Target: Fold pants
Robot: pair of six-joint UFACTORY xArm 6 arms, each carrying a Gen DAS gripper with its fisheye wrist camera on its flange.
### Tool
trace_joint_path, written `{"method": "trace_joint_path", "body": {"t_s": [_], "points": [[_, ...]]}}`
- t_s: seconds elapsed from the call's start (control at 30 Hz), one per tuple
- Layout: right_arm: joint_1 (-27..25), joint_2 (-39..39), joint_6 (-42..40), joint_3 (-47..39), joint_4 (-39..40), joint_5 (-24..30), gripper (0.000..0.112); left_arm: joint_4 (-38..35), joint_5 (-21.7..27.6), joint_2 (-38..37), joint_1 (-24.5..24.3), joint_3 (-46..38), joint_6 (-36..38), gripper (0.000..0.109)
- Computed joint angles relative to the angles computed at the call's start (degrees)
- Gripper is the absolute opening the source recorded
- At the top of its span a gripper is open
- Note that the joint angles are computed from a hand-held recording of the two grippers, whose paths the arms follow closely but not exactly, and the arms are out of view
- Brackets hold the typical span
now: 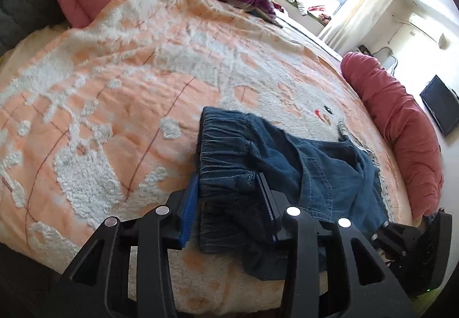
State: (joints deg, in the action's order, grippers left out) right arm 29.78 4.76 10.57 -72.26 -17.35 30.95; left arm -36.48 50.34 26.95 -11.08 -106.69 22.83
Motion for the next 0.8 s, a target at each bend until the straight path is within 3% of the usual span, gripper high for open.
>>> {"method": "trace_joint_path", "body": {"t_s": [0.03,0.23,0.4,0.47,0.57,0.7,0.8], "points": [[-0.11,-0.03,0.45,0.00,0.11,-0.09,0.001,-0.49,-0.30,-0.71,0.02,0.67,0.75,0.036],[-1.00,-2.42,-6.45,1.83,11.00,-3.47,0.001,-1.25,-1.93,-6.36,1.06,7.03,4.08,0.036],[0.24,-0.43,-8.35,0.15,10.95,0.79,0.002,3.56,-0.53,-5.05,0.95,7.22,2.27,0.039],[-0.10,0.23,-9.61,-0.28,13.32,1.69,0.008,3.19,-0.67,-4.86,0.95,7.60,2.38,0.041],[-0.92,-0.53,-15.55,-0.09,22.53,2.28,0.015,6.45,-4.02,-7.32,0.45,9.96,1.31,0.051],[-2.22,-4.46,-22.32,2.46,34.40,-2.79,0.020,11.63,-14.81,-13.99,-1.65,16.05,3.81,0.054],[-3.07,-4.78,-14.21,3.35,29.05,-7.51,0.025,6.65,-14.47,-14.77,-3.55,15.85,9.88,0.054]]}}
